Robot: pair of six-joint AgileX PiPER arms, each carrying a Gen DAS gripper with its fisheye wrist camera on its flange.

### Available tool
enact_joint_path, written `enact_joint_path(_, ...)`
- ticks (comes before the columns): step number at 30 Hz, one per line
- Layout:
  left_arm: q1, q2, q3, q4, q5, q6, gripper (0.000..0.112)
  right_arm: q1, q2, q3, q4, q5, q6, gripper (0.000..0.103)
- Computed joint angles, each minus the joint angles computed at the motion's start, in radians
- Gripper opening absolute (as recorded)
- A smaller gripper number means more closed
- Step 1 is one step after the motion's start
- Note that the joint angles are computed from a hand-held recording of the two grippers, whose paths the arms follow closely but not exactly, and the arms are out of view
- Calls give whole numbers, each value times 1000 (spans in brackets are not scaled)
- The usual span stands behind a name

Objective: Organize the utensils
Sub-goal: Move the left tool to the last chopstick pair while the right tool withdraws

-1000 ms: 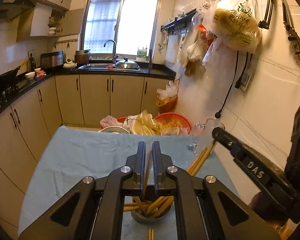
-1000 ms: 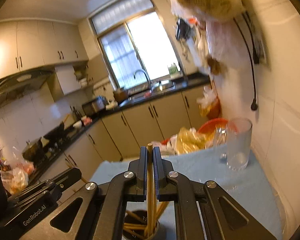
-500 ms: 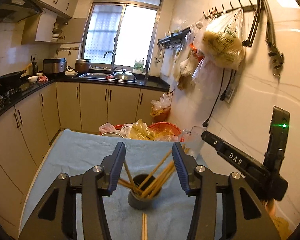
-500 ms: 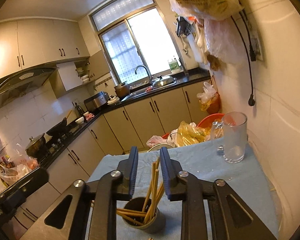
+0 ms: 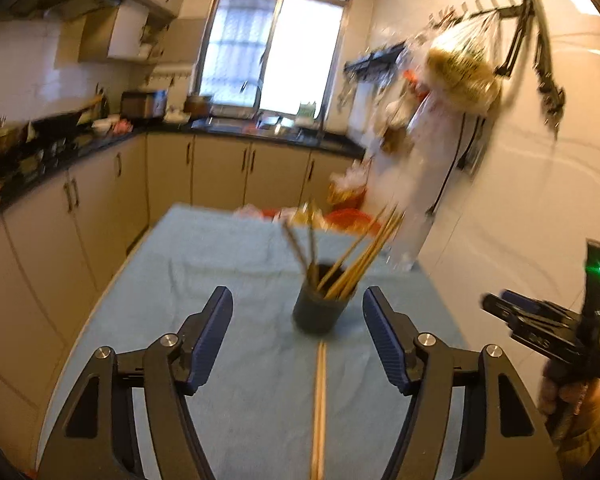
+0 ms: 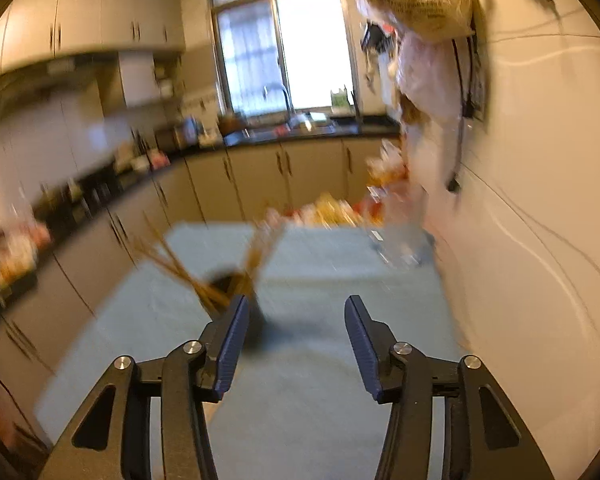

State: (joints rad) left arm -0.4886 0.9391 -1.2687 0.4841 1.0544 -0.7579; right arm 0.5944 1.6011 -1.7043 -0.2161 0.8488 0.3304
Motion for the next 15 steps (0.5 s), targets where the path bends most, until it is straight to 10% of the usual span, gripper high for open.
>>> enact_joint_path(15,-12,34,361,-166,-81,-45,61,-53,-144,659,405,-340,-83,56)
